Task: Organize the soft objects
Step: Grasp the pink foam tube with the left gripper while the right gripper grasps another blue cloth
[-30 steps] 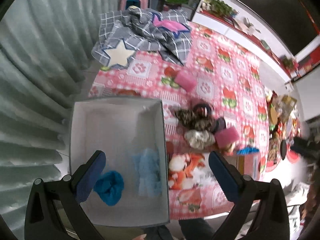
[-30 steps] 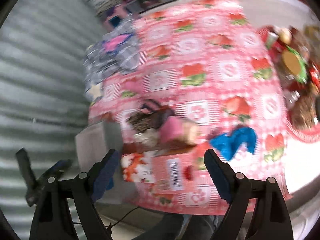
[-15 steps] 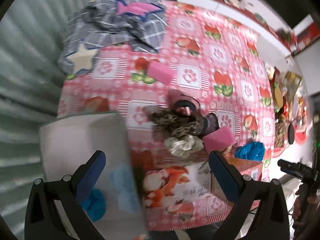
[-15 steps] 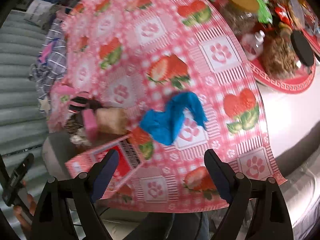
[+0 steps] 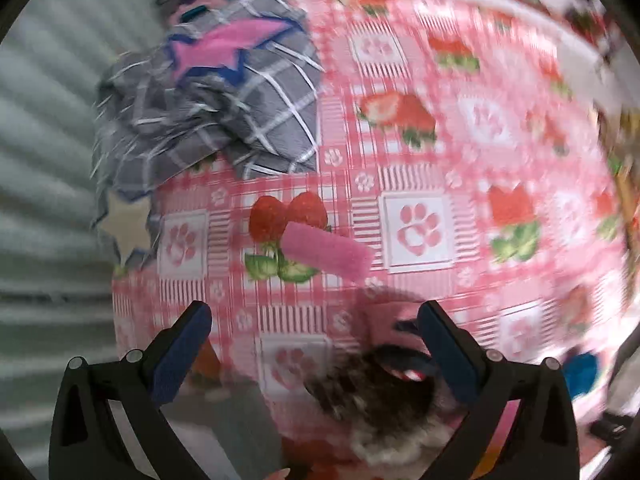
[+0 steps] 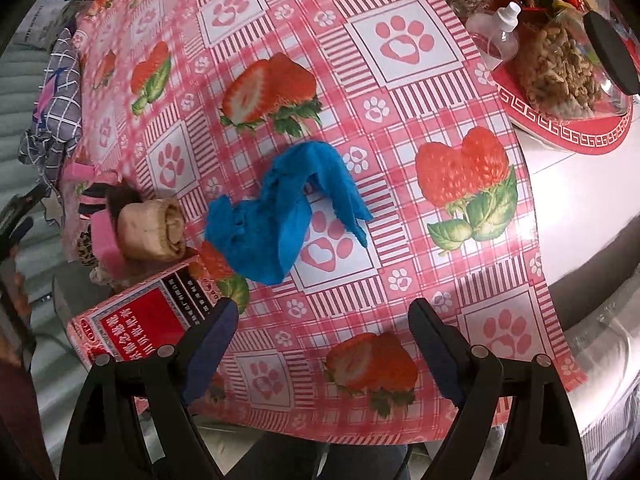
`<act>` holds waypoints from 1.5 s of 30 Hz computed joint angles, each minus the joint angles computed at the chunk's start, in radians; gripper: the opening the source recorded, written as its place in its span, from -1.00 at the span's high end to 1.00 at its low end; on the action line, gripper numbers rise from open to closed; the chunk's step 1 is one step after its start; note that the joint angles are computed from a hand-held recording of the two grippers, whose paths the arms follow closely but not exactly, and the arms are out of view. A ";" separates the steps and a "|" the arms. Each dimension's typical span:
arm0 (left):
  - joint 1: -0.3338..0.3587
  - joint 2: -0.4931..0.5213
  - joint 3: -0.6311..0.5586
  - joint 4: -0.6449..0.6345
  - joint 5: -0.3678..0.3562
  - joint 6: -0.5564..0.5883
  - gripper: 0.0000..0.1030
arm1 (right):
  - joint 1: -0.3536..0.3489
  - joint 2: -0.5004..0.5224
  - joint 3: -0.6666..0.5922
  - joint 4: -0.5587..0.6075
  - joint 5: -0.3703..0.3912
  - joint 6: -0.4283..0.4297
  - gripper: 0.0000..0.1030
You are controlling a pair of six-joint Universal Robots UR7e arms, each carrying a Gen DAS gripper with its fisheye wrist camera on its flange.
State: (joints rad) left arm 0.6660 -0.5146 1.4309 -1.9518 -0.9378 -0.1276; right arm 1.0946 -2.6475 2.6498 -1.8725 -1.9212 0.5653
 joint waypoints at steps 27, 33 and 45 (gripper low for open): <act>0.092 0.171 -0.163 0.060 0.004 0.024 -0.99 | 0.042 0.275 0.049 -0.270 -0.097 -0.088 -0.71; 0.075 0.172 -0.096 -0.004 0.043 0.051 -0.99 | 0.077 0.454 0.045 -0.452 -0.140 -0.103 -0.71; 0.041 0.177 -0.071 -0.049 -0.033 0.098 -0.41 | 0.205 0.925 0.005 -0.770 -0.333 -0.138 -0.71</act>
State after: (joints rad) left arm 0.7072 -0.3373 1.3596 -2.0006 -0.9704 -0.0295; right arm 1.2992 -1.7225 2.6547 -2.6420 -2.2547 0.4273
